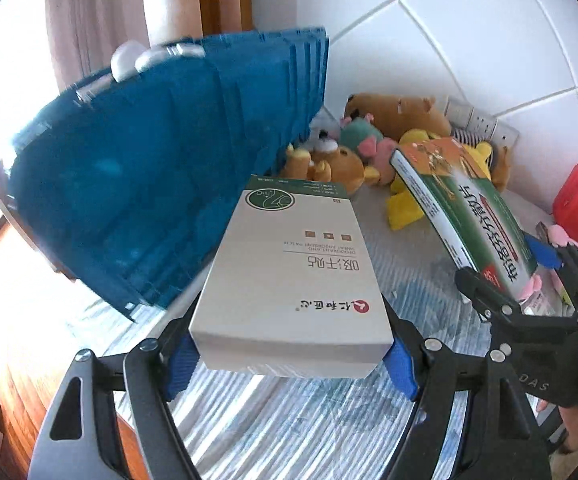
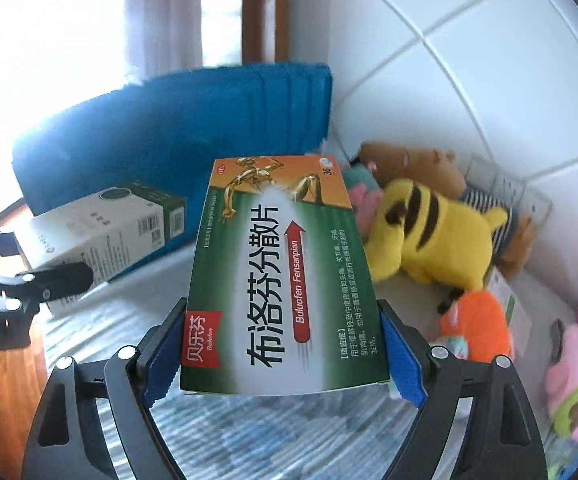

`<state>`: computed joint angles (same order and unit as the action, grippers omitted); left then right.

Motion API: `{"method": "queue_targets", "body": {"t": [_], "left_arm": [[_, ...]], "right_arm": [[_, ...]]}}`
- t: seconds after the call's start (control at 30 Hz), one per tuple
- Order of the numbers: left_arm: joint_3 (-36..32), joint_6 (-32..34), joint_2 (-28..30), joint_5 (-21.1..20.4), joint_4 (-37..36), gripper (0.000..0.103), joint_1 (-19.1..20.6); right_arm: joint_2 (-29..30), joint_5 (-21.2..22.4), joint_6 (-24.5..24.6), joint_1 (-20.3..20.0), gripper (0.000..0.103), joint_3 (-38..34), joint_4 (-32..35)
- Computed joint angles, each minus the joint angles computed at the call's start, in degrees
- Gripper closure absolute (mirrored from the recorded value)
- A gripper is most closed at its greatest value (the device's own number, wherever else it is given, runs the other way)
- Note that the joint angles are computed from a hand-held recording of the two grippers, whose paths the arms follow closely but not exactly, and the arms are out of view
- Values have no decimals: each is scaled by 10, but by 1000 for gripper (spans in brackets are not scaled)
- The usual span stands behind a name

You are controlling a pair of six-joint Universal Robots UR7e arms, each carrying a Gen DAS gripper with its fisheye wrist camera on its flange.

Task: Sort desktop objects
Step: 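Carry the green box with the right tool while the left tool carries the white box to the crate, then drop both boxes into the blue crate by opening both tools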

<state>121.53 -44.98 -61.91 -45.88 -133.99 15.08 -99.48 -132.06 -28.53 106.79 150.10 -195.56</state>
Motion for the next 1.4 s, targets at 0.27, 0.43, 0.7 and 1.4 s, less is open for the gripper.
{"method": "queue_targets", "body": {"t": [0.27, 0.43, 0.7, 1.4], "left_arm": [[5, -19, -72, 70, 38, 26, -36], [3, -11, -114, 116, 50, 26, -45], [-6, 107, -156, 182, -44, 26, -8], [-264, 439, -30, 81, -172, 26, 320]], "right_arm": [[46, -30, -15, 95, 16, -48, -22], [89, -34, -25, 133, 16, -83, -52], [200, -9, -56, 161, 16, -174, -107], [544, -41, -35, 167, 15, -583, 95]]}}
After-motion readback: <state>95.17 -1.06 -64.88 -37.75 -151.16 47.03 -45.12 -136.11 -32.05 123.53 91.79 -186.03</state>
